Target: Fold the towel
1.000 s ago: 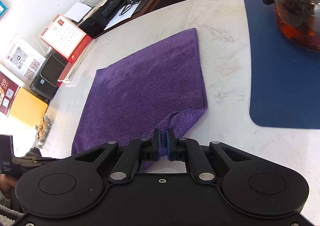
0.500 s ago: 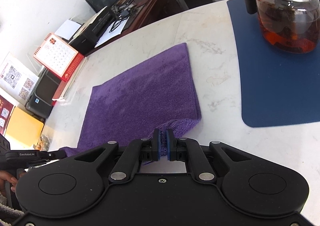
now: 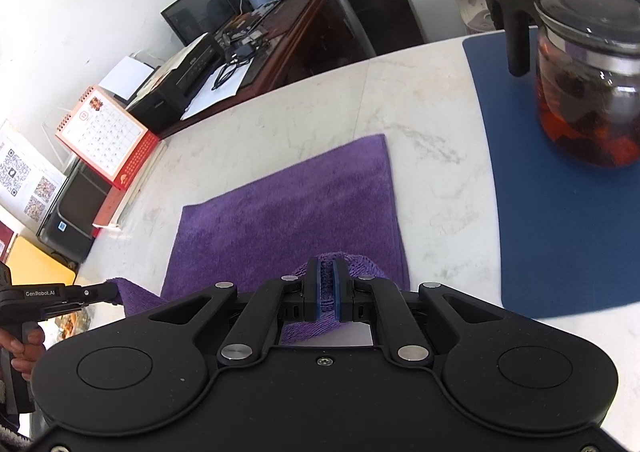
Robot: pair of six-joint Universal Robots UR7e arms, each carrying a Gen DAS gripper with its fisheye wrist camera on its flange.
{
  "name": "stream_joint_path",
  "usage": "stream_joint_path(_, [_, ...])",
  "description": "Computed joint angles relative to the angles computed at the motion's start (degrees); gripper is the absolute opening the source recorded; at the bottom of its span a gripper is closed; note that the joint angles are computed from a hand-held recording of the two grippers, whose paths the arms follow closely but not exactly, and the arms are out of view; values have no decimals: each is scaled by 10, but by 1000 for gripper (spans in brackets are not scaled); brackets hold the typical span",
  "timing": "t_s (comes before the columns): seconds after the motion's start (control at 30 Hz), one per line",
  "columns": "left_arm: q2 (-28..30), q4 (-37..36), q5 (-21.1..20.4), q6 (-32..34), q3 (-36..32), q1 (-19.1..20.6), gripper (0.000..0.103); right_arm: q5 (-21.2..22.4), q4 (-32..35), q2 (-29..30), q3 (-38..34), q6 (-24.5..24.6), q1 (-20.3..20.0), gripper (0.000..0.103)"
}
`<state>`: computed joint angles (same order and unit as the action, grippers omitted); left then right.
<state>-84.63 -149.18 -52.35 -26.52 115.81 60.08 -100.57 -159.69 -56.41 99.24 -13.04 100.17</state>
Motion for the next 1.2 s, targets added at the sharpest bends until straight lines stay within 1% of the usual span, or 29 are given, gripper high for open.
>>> stream_joint_path(0.23, [38,-15,-25,41,-53,37,5,-11,11,47,-66,-10,6,5])
stream_joint_path(0.33, [57,-20,-29,53,-75,49,5,-14,24,70,-99,-14,6,5])
stream_joint_path(0.47, [75,-11,-38,59,-102,65,5,-18,37,95,-134,-19,3,5])
stream_joint_path(0.6, [94,-2,-46,65,-123,81,5,-24,52,111,-155,-20,0,5])
stream_joint_path(0.67, [99,14,-47,61,-132,89,5,-13,66,111,-155,-27,-3,8])
stream_joint_path(0.7, [101,21,-49,59,-136,92,5,-4,71,110,-153,-35,-5,11])
stream_joint_path(0.73, [104,28,-51,57,-140,95,6,3,80,108,-151,-47,-6,18])
stream_joint_path(0.77, [106,33,-52,54,-144,98,6,1,83,107,-149,-60,-5,24])
stream_joint_path(0.8, [108,38,-52,50,-150,99,6,-9,83,108,-146,-71,-2,25])
stream_joint_path(0.83, [110,38,-51,50,-154,99,7,-15,84,108,-143,-74,-1,27])
stream_joint_path(0.9, [114,29,-45,59,-160,98,15,-19,87,107,-138,-74,-1,27])
stream_joint_path(0.93, [116,23,-38,67,-163,96,20,-22,89,107,-136,-75,-1,27])
stream_joint_path(0.97, [118,16,-32,76,-166,95,22,-24,91,106,-133,-75,-1,27])
stream_joint_path(1.0, [120,9,-24,84,-168,93,23,-26,92,106,-131,-75,-2,29])
stream_joint_path(1.03, [120,3,-17,91,-169,92,25,-27,93,103,-128,-74,-1,34])
stream_joint_path(1.07, [120,-3,-11,97,-170,91,28,-25,90,101,-124,-73,-2,36])
stream_joint_path(1.13, [115,-9,1,103,-168,89,30,-19,88,99,-119,-76,-2,36])
stream_joint_path(1.2, [108,-2,4,102,-162,88,30,-12,88,97,-114,-86,-1,36])
